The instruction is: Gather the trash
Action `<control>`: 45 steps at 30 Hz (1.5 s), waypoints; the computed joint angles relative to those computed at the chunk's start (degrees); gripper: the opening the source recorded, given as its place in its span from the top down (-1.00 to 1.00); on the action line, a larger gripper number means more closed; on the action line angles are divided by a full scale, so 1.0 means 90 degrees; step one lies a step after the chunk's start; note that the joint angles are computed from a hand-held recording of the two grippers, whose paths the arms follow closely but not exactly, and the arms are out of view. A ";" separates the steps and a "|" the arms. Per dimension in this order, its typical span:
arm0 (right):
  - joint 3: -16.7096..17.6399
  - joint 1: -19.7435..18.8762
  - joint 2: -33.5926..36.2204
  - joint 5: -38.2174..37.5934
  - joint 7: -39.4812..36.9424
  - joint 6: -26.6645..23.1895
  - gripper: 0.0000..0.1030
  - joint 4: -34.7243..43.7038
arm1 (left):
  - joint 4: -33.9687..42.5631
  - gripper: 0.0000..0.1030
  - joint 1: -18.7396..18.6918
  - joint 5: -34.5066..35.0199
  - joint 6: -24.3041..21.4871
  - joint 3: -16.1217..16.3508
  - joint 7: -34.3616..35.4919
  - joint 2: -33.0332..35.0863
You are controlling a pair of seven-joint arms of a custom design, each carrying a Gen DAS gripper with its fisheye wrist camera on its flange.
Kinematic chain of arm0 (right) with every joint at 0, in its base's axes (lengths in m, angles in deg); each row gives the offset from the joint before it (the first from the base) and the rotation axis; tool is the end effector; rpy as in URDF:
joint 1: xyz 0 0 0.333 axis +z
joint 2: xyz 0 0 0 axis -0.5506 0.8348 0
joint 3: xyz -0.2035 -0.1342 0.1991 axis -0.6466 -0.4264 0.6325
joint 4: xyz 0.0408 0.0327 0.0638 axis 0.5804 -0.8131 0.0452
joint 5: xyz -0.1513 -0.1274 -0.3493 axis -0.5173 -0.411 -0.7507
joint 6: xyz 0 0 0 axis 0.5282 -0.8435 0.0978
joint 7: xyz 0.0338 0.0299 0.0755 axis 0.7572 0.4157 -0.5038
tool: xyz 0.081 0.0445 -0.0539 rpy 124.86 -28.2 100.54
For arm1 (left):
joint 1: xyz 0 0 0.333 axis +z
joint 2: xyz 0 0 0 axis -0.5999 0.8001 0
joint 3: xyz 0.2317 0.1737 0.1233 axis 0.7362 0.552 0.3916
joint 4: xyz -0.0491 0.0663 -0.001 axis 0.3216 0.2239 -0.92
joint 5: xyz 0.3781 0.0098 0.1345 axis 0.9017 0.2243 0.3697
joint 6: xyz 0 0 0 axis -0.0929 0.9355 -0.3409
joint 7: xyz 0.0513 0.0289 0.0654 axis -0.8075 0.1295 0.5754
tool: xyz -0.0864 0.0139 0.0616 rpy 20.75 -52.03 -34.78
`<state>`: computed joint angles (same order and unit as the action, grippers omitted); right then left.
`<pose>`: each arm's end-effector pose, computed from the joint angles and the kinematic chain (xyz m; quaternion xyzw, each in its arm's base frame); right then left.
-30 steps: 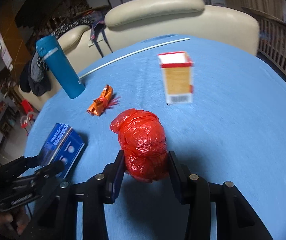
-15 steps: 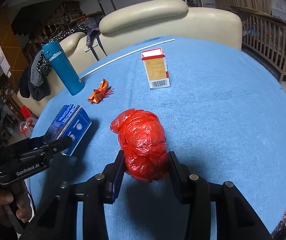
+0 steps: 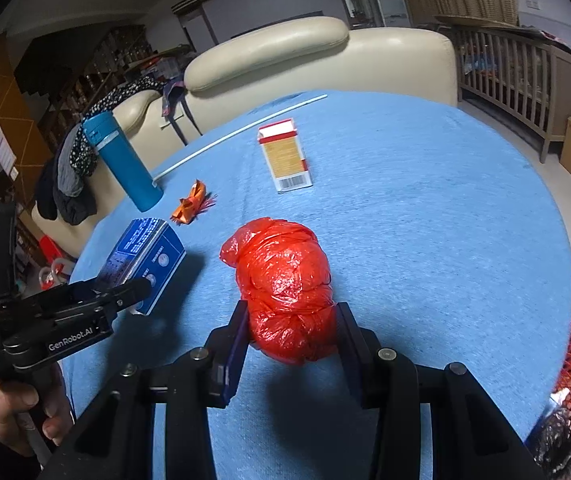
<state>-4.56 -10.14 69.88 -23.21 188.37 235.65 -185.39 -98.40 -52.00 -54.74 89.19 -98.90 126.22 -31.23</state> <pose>0.6479 0.2773 0.4742 -0.5924 0.7235 -0.1708 0.3104 0.7197 -0.2974 0.4363 -0.5346 0.7810 -0.2798 0.1610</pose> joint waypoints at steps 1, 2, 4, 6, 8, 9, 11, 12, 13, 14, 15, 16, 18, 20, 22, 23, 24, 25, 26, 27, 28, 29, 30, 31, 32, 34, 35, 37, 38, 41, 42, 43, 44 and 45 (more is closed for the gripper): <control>-0.0033 0.0019 -0.0049 -0.0039 0.0069 0.0016 0.14 -0.0058 | 0.0003 -0.12 -0.0011 0.0010 0.0002 -0.0001 0.0006 0.0000; -0.0051 0.0025 -0.0085 -0.0068 0.0122 0.0038 0.14 -0.0105 | -0.0003 -0.12 -0.0009 0.0009 0.0008 -0.0009 0.0023 -0.0007; -0.0091 0.0039 -0.0180 -0.0164 0.0263 0.0083 0.14 -0.0224 | -0.0008 -0.12 -0.0033 0.0027 0.0019 -0.0009 0.0035 -0.0018; -0.0120 0.0041 -0.0286 -0.0269 0.0418 0.0117 0.14 -0.0356 | -0.0015 -0.12 -0.0045 0.0033 0.0023 -0.0016 0.0053 -0.0028; -0.0128 0.0024 -0.0377 -0.0364 0.0549 0.0149 0.14 -0.0475 | -0.0017 -0.12 -0.0064 0.0044 0.0027 -0.0018 0.0062 -0.0033; -0.0129 0.0019 -0.0415 -0.0415 0.0622 0.0155 0.14 -0.0517 | -0.0014 -0.12 -0.0082 0.0060 0.0026 -0.0016 0.0068 -0.0036; -0.0131 0.0001 -0.0498 -0.0516 0.0757 0.0169 0.14 -0.0613 | 0.0024 -0.12 -0.0093 0.0063 0.0012 -0.0027 0.0099 -0.0016; -0.0126 -0.0014 -0.0535 -0.0560 0.0815 0.0174 0.14 -0.0655 | 0.0034 -0.12 -0.0104 0.0067 0.0009 -0.0038 0.0122 -0.0014; -0.0124 -0.0030 -0.0579 -0.0610 0.0881 0.0196 0.14 -0.0711 | 0.0041 -0.12 -0.0121 0.0077 0.0006 -0.0038 0.0133 -0.0013; -0.0127 -0.0042 -0.0620 -0.0672 0.0954 0.0207 0.14 -0.0758 | 0.0045 -0.12 -0.0128 0.0078 0.0006 -0.0043 0.0150 -0.0011; -0.0118 -0.0059 -0.0641 -0.0716 0.1005 0.0215 0.14 -0.0783 | 0.0051 -0.12 -0.0143 0.0086 0.0005 -0.0047 0.0169 -0.0010; -0.0115 -0.0077 -0.0675 -0.0763 0.1062 0.0228 0.14 -0.0826 | 0.0052 -0.12 -0.0155 0.0092 0.0004 -0.0049 0.0182 -0.0010; -0.0107 -0.0116 -0.0744 -0.0846 0.1175 0.0248 0.14 -0.0914 | 0.0064 -0.12 -0.0179 0.0095 -0.0006 -0.0063 0.0218 -0.0005; -0.0093 -0.0155 -0.0798 -0.0913 0.1270 0.0272 0.14 -0.0984 | 0.0069 -0.12 -0.0204 0.0107 -0.0012 -0.0059 0.0235 -0.0005; -0.0083 -0.0186 -0.0857 -0.0992 0.1380 0.0304 0.14 -0.1059 | 0.0090 -0.12 -0.0231 0.0127 -0.0024 -0.0057 0.0262 0.0004; -0.0077 -0.0191 -0.0876 -0.1047 0.1441 0.0311 0.14 -0.1083 | 0.0095 -0.12 -0.0244 0.0134 -0.0025 -0.0049 0.0255 0.0007; -0.0072 -0.0205 -0.0900 -0.1087 0.1486 0.0317 0.14 -0.1108 | 0.0108 -0.12 -0.0259 0.0144 -0.0032 -0.0044 0.0253 0.0013; -0.0064 -0.0223 -0.0921 -0.1117 0.1522 0.0327 0.14 -0.1131 | 0.0122 -0.12 -0.0271 0.0155 -0.0039 -0.0040 0.0254 0.0018; -0.0054 -0.0239 -0.0932 -0.1143 0.1548 0.0331 0.14 -0.1142 | 0.0126 -0.12 -0.0282 0.0163 -0.0042 -0.0036 0.0251 0.0020; -0.0047 -0.0251 -0.0946 -0.1174 0.1578 0.0339 0.14 -0.1158 | 0.0141 -0.12 -0.0292 0.0174 -0.0050 -0.0037 0.0263 0.0027; -0.0043 -0.0266 -0.0964 -0.1201 0.1607 0.0346 0.14 -0.1175 | 0.0153 -0.12 -0.0306 0.0188 -0.0056 -0.0031 0.0261 0.0033; -0.0036 -0.0276 -0.0977 -0.1225 0.1637 0.0348 0.14 -0.1188 | 0.0162 -0.12 -0.0316 0.0195 -0.0062 -0.0032 0.0264 0.0036; -0.0033 -0.0290 -0.0996 -0.1248 0.1666 0.0354 0.14 -0.1210 | 0.0166 -0.12 -0.0321 0.0199 -0.0064 -0.0036 0.0274 0.0037; -0.0026 -0.0306 -0.1012 -0.1265 0.1684 0.0363 0.14 -0.1229 | 0.0169 -0.12 -0.0331 0.0207 -0.0063 -0.0038 0.0282 0.0038; -0.0026 -0.0316 -0.1039 -0.1296 0.1719 0.0366 0.14 -0.1258 | 0.0180 -0.12 -0.0343 0.0215 -0.0069 -0.0040 0.0290 0.0043; -0.0015 -0.0345 -0.1091 -0.1342 0.1775 0.0375 0.14 -0.1313 | 0.0198 -0.12 -0.0355 0.0213 -0.0083 -0.0058 0.0318 0.0050; -0.0019 -0.0352 -0.1125 -0.1393 0.1835 0.0368 0.14 -0.1348 | 0.0200 -0.12 -0.0355 0.0209 -0.0083 -0.0066 0.0338 0.0051; -0.0011 -0.0381 -0.1194 -0.1468 0.1931 0.0365 0.14 -0.1420 | 0.0224 -0.12 -0.0374 0.0207 -0.0093 -0.0082 0.0376 0.0062; -0.0005 -0.0399 -0.1229 -0.1509 0.1980 0.0360 0.14 -0.1454 | 0.0228 -0.12 -0.0381 0.0203 -0.0092 -0.0091 0.0399 0.0064; 0.0021 -0.0453 -0.1327 -0.1637 0.2127 0.0321 0.14 -0.1537 | 0.0250 -0.12 -0.0391 0.0171 -0.0088 -0.0133 0.0479 0.0074; 0.0031 -0.0469 -0.1361 -0.1691 0.2187 0.0308 0.14 -0.1568 | 0.0264 -0.12 -0.0395 0.0154 -0.0094 -0.0148 0.0506 0.0081; 0.0037 -0.0485 -0.1408 -0.1763 0.2261 0.0281 0.14 -0.1607 | 0.0264 -0.12 -0.0400 0.0139 -0.0095 -0.0157 0.0526 0.0075; 0.0049 -0.0504 -0.1446 -0.1825 0.2328 0.0255 0.14 -0.1636 | 0.0267 -0.12 -0.0406 0.0125 -0.0088 -0.0170 0.0556 0.0075; 0.0067 -0.0531 -0.1476 -0.1856 0.2369 0.0234 0.14 -0.1662 | 0.0265 -0.12 -0.0413 0.0114 -0.0081 -0.0179 0.0580 0.0072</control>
